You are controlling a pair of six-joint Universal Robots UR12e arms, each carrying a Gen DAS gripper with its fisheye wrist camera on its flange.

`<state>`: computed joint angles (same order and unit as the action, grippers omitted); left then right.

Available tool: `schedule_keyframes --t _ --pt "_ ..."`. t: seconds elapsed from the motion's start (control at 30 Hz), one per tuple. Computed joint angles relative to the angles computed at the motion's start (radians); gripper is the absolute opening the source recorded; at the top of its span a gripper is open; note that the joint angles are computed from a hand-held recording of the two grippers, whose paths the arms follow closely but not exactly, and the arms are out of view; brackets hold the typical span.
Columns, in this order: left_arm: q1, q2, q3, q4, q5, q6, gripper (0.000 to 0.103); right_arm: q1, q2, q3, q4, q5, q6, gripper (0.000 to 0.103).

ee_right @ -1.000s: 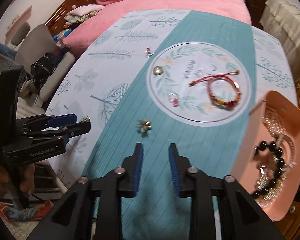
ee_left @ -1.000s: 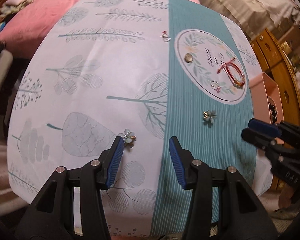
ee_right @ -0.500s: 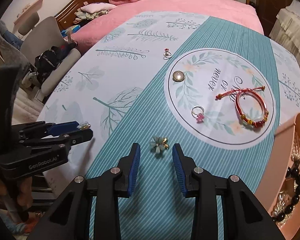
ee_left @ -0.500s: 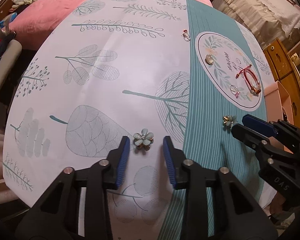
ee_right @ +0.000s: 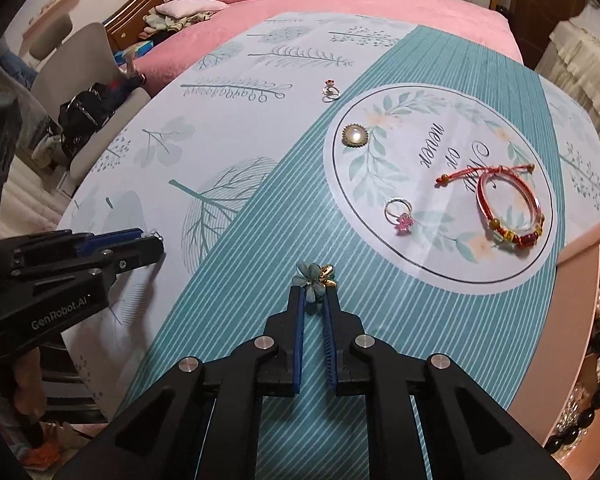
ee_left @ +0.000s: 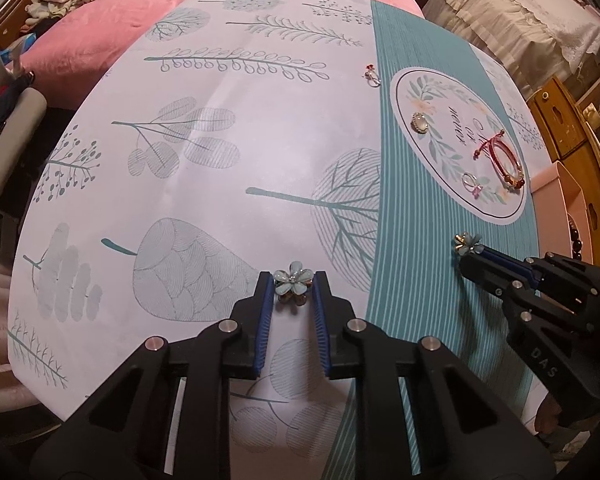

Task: Organize jewelry
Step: 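Grasp the blue flower earring with the left tool while the right tool grasps the gold flower earring, then carry both flower earrings into the peach box and open both tools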

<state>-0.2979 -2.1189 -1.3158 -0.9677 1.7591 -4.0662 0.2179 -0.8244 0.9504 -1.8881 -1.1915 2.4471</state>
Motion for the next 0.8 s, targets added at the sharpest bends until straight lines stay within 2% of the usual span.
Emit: schedule_keyframes --t 0.27,0.47,0.67,0.8 --pt "-0.021 -0.034 0.080 0.007 0.023 0.117 0.017 -0.047 -0.025 -0.001 -0.004 0.112 0.075 0.009" --pt "-0.045 -0.098 0.208 0.031 0.016 0.278 0.017 -0.096 -0.061 0.022 -0.075 0.135 0.176 0.009" --pt "-0.066 -0.203 0.403 0.046 -0.046 0.447 0.017 -0.148 -0.095 0.063 -0.165 0.101 0.300 0.009" --pt "-0.078 -0.308 0.591 0.013 -0.102 0.538 0.017 -0.179 -0.091 0.054 -0.202 0.073 0.383 0.009"
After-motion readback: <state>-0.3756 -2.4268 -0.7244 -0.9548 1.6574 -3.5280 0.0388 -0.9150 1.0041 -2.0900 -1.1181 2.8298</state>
